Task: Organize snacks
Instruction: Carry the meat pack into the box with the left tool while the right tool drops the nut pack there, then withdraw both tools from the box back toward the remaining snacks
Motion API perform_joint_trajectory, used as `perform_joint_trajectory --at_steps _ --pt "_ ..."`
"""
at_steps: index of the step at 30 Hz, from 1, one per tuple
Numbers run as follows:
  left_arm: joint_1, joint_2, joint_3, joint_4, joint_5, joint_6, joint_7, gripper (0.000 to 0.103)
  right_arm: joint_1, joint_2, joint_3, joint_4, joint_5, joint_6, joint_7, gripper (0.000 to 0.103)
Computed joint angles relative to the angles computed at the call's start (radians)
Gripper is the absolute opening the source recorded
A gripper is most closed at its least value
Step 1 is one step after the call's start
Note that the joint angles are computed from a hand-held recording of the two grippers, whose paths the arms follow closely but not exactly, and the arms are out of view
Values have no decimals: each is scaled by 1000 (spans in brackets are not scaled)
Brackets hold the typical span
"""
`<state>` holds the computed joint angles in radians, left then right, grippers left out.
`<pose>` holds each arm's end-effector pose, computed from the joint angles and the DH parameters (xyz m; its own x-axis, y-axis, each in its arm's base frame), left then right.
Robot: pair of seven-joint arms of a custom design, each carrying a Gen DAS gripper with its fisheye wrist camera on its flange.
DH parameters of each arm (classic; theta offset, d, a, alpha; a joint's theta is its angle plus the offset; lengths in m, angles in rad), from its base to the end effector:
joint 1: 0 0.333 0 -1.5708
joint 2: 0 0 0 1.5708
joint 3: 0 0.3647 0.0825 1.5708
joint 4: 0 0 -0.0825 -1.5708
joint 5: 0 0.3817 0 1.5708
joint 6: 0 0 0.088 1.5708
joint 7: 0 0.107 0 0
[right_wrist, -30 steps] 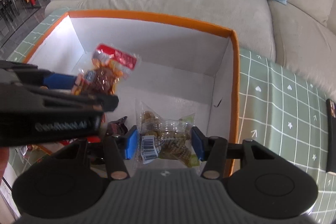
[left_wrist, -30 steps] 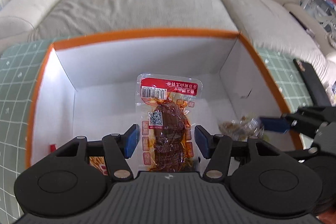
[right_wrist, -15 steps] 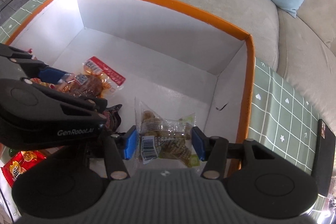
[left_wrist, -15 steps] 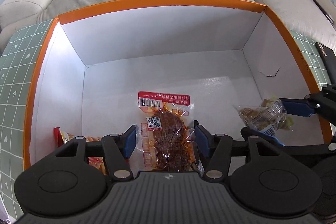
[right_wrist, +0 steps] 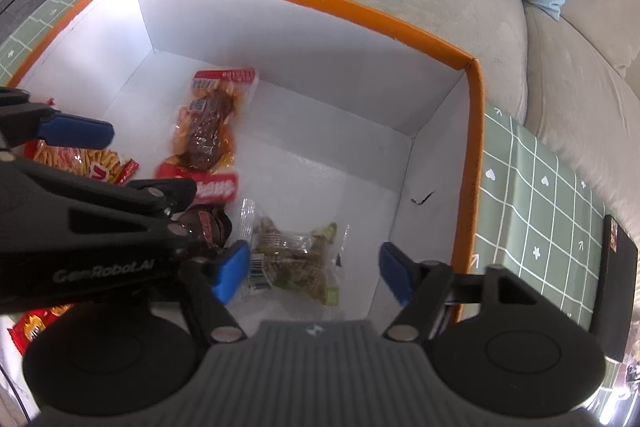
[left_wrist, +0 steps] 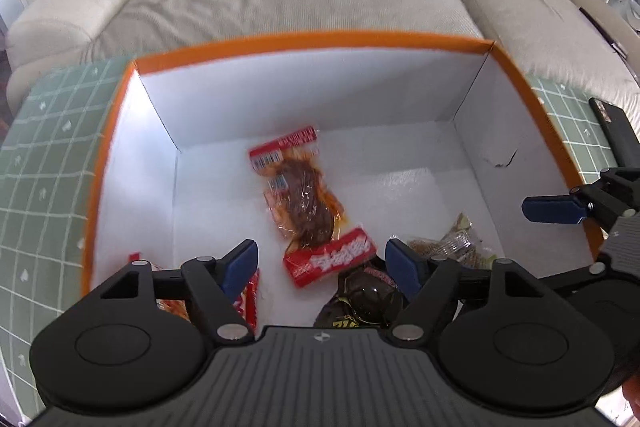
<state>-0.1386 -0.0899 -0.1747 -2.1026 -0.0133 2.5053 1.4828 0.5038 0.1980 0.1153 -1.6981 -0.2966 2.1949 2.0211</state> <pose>0.5301 -0.1750 0.5615 -0.2271 -0.9731 0.0379 -0.8633 0.1832 -0.4703 0.5444 0.3672 0.5562 0.2747 -0.9552 0.1101 -0.8852 -0.2960 -0.3589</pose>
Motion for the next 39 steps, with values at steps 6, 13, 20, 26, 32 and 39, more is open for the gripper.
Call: perform_joint_trajectory --at_steps 6,13,20,26,32,39 --pt "3 -63 0 -51 24 84 -13 86 10 -30 -4 -11 -49 5 63 84" --pt "6 -195 1 -175 56 240 -9 86 15 -140 13 -125 -189 104 229 85" --pt "4 -344 -4 -321 66 404 -1 87 -4 -275 75 -279 -366 202 484 85" --pt "-20 -434 16 -437 35 488 -8 87 -30 -370 154 -396 -549 248 710 85" --pt "-68 -499 61 -539 0 509 1 87 -38 -429 224 -487 -649 235 903 85" --pt "-73 -533 71 -618 -34 475 -1 87 -1 -448 260 -566 -654 173 1054 85"
